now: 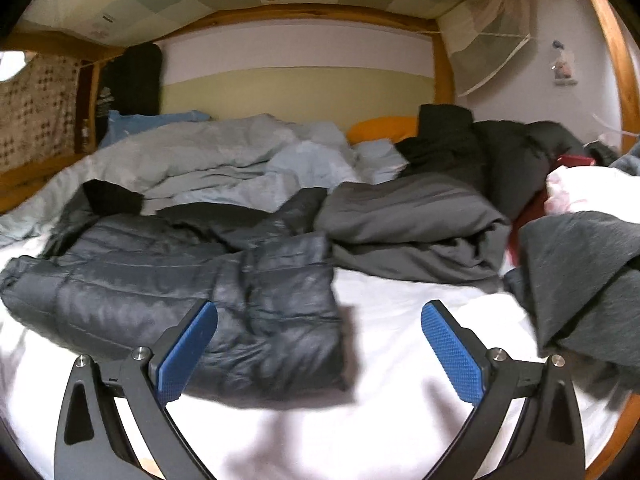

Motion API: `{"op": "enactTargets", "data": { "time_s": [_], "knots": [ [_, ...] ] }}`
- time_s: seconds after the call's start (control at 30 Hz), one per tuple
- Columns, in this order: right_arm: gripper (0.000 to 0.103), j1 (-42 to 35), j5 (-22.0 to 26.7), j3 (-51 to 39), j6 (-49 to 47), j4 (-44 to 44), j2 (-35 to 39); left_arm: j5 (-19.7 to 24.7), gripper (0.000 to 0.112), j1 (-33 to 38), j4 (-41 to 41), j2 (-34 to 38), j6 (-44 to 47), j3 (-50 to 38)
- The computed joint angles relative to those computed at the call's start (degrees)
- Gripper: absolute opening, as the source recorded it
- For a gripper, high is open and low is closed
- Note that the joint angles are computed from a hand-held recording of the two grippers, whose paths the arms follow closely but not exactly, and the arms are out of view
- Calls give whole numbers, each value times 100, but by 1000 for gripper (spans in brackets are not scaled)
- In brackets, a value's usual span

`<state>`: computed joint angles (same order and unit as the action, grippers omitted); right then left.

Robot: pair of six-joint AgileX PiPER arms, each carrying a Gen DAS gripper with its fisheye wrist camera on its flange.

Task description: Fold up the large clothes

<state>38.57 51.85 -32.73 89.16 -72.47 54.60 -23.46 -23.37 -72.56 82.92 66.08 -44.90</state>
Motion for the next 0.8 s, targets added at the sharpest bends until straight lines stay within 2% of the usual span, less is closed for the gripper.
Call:
{"op": "enactTargets", "data": {
  "time_s": [0.13, 0.27, 0.37, 0.47, 0.8],
  "knots": [
    [103, 0, -246, -74, -159, 111, 100, 3, 87, -167, 269, 87, -161, 13],
    [103, 103, -234, -111, -113, 80, 221, 128, 87, -164, -300, 251, 417, -135],
    [103, 9, -385, -140, -190, 185, 254, 303, 87, -59, -226, 239, 291, -122],
    [103, -81, -572, -130, -213, 240, 245, 258, 87, -53, -167, 244, 241, -103],
    [103, -89, -710, -168, -267, 375, 416, 386, 87, -2, -220, 309, 229, -107]
  ]
}}
